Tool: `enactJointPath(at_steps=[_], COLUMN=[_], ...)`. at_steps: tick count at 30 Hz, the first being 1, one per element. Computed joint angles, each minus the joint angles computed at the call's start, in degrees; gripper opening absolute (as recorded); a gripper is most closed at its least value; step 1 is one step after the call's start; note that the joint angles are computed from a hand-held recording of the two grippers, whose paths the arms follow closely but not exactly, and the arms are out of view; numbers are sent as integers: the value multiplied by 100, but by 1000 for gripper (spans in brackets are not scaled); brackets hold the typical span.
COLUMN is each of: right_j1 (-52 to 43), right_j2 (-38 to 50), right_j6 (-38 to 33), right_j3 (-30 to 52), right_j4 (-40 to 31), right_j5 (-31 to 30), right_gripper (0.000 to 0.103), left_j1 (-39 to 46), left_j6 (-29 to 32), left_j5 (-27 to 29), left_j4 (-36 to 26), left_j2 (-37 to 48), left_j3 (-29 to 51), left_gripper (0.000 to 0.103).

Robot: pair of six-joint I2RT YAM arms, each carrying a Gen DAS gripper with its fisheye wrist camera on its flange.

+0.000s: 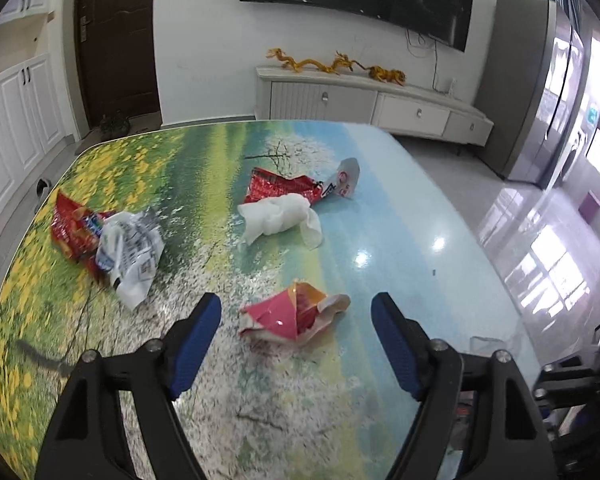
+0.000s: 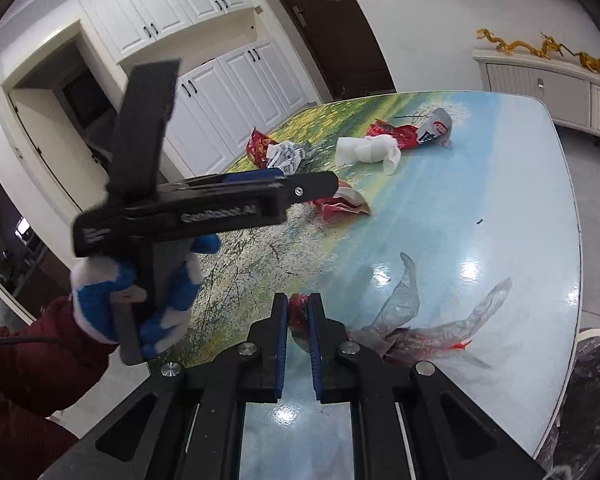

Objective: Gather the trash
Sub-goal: 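Grasp pink wrapper with left tool while right tool grasps clear plastic bag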

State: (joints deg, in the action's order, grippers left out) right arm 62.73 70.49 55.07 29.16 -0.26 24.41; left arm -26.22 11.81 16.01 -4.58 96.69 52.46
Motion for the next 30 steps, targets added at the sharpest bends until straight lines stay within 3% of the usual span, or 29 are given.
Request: enactJointPath(at_steps=[11, 13, 14, 15, 30], right_j1=[-136, -138, -51, -36, 259], right_j2=[-249, -235, -279, -289, -330], right_j6=[92, 117, 184, 206, 328], right_j3=[-258, -261, -244, -236, 97], right_j4=[205, 214, 127, 94, -369], right_j5=[-74, -54, 20, 43, 474], right_gripper=[10, 10, 10, 10, 10], left_j1=[-113, -124, -121, -108, 202], left_j6=[578, 604, 620, 632, 468], left_j5=[-50, -78, -77, -61, 315], left_j4=[-183, -144, -124, -127, -129], left_j2=[743, 749, 753, 743, -49], left_j3=[488, 454, 438, 424, -179], left_gripper=[76, 72, 64, 60, 56])
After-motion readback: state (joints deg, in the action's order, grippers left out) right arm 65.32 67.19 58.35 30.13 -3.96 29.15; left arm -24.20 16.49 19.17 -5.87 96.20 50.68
